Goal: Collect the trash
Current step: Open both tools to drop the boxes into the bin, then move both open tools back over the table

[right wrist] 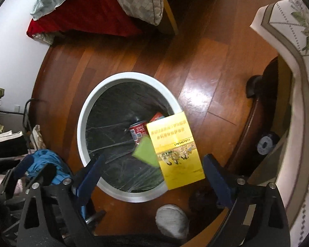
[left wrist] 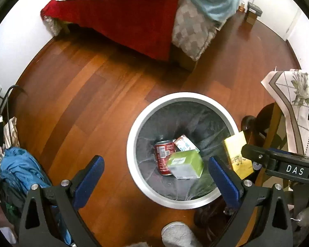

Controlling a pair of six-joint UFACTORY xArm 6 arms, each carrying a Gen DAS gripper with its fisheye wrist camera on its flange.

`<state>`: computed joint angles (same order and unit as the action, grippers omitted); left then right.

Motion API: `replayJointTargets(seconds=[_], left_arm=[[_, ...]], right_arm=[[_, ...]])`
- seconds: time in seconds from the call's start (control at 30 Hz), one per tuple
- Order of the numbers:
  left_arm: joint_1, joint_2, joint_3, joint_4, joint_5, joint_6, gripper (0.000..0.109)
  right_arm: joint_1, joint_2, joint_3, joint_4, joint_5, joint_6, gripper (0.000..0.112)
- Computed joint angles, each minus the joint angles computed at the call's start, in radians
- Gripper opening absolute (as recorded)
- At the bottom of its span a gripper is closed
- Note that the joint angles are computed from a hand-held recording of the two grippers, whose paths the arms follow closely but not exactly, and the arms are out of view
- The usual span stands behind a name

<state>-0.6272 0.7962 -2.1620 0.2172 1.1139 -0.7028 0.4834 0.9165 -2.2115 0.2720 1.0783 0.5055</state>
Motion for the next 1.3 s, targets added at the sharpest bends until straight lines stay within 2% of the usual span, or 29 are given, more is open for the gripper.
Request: replayJointTargets(seconds=[0.47, 0.6, 0.83, 1.3], left_arm=[[-0.013, -0.185, 0.210, 0.036, -0.067, -0.057, 0.103], [-0.023, -0.223, 0.242, 0.049, -0.065, -0.070, 0.103], [-0.044, -0.328, 0.326, 0.052, -0.069, -0.110, 0.103], [-0.134, -0.556, 0.440, 0.156, -0.035, -0.215, 0.103]], right_arm=[[0.054, -0.225, 0.216, -0.175, -0.039, 0.012, 0.100], [0.066, -0.313, 0.303, -0.224, -0.068, 0.037, 0.100], [0.097, -0.460, 0.410, -0.354, -0.052, 0.069, 0.100], [0.181, -0.763, 0.587, -0.458, -0.089, 0.169, 0.100]])
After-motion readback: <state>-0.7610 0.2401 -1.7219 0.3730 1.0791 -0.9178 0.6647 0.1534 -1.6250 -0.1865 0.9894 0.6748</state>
